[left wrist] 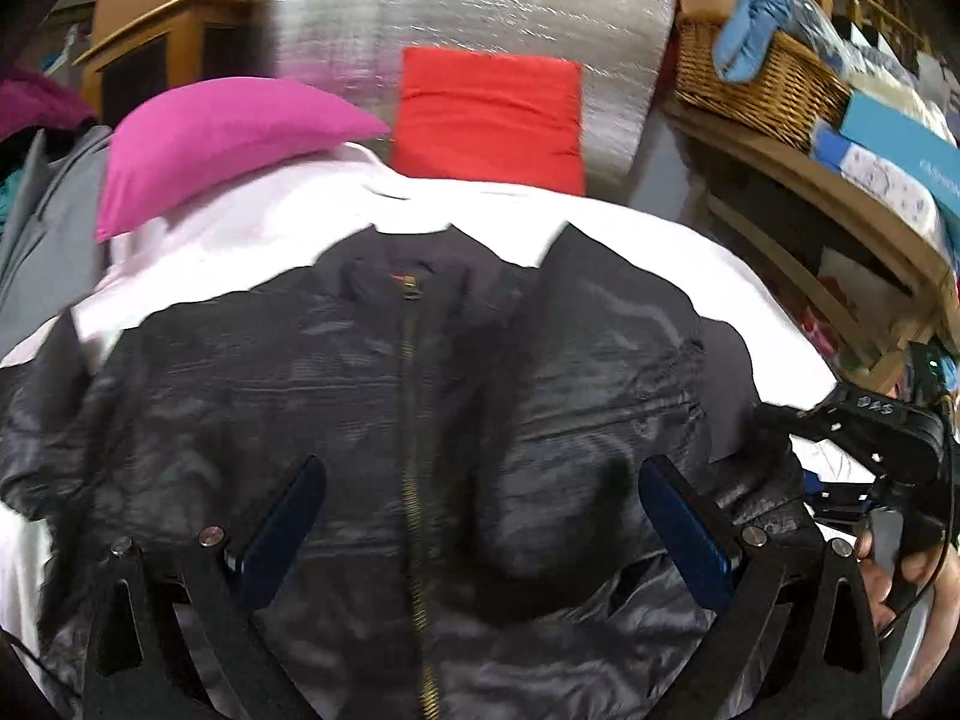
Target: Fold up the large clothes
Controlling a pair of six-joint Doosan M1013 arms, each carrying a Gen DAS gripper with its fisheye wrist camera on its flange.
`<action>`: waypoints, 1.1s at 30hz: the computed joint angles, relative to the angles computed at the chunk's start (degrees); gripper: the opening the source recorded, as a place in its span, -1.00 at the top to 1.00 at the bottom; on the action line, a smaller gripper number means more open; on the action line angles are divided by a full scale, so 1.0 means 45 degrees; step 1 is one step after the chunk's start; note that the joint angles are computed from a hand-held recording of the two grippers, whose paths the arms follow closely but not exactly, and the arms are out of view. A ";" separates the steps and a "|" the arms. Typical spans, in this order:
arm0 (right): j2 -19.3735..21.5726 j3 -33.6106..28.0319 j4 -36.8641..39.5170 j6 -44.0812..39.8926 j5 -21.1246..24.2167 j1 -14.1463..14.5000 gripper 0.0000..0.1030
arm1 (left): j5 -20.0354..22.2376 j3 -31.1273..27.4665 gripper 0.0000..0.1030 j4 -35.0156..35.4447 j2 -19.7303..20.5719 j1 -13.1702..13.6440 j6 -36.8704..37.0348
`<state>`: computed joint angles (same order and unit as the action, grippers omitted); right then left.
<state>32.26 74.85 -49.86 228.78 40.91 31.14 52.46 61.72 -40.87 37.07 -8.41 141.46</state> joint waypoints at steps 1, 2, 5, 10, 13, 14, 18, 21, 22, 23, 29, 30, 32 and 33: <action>-0.0022 0.0107 0.0242 -0.0274 -0.0112 -0.0106 0.00 | 0.0142 -0.0078 -0.70 0.0084 0.0068 -0.0050 0.0034; 0.0106 -0.0030 0.0601 -0.0760 -0.0036 -0.0159 0.20 | 0.0446 -0.0249 -0.24 0.0242 0.0177 -0.0091 0.0035; -0.0078 0.0235 0.0492 -0.0830 0.0029 -0.0090 0.43 | 0.0712 -0.0406 0.34 0.0598 0.0291 -0.0189 0.0311; 0.0212 -0.0892 -0.0539 -0.2008 0.1828 0.0297 0.50 | 0.0511 -0.0777 0.48 0.0834 0.0483 -0.0008 -0.0235; 0.0442 -0.1126 0.1660 -0.3275 0.1541 0.0008 0.51 | 0.0693 -0.1328 0.48 0.2365 0.0855 -0.0060 -0.1465; 0.0472 -0.1082 0.1984 -0.3259 0.1337 -0.0057 0.51 | 0.1003 -0.1608 0.48 0.2867 0.1034 -0.0049 -0.2013; 0.0308 -0.1215 0.1491 -0.2747 0.2030 0.0151 0.22 | 0.1611 -0.2108 0.42 0.2793 0.1198 0.0258 -0.2583; 0.0322 -0.1560 -0.0188 -0.1717 0.3328 0.0587 -0.53 | 0.1186 -0.2068 -0.15 0.2213 0.1046 0.0615 -0.2309; 0.0355 -0.1671 -0.0712 -0.1581 0.3695 0.0733 -0.53 | 0.0893 -0.2070 -0.23 0.2138 0.1009 0.0721 -0.2372; 0.0420 -0.1872 -0.1059 -0.1688 0.3965 0.0823 -0.53 | 0.0568 -0.2041 -0.26 0.2078 0.0947 0.0835 -0.2423; 0.0525 -0.1767 -0.3504 -0.0159 0.1165 0.0777 -0.52 | -0.2965 -0.1605 -0.32 0.2749 0.0454 0.1601 -0.3143; 0.0669 -0.1867 -0.3694 0.0141 0.0511 0.0669 -0.52 | -0.3889 -0.1326 -0.45 0.3048 0.0300 0.1699 -0.3573; 0.0927 -0.1998 -0.3953 0.0783 -0.0683 0.0436 -0.52 | -0.5014 -0.1002 -0.55 0.3757 0.0139 0.1822 -0.4631; 0.1165 -0.2188 -0.4023 0.1125 -0.1432 0.0268 -0.52 | -0.5345 -0.0918 -0.56 0.4157 0.0105 0.1925 -0.5269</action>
<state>37.51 65.01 -67.96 233.84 34.47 32.35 28.41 57.59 -22.16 37.54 0.25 117.75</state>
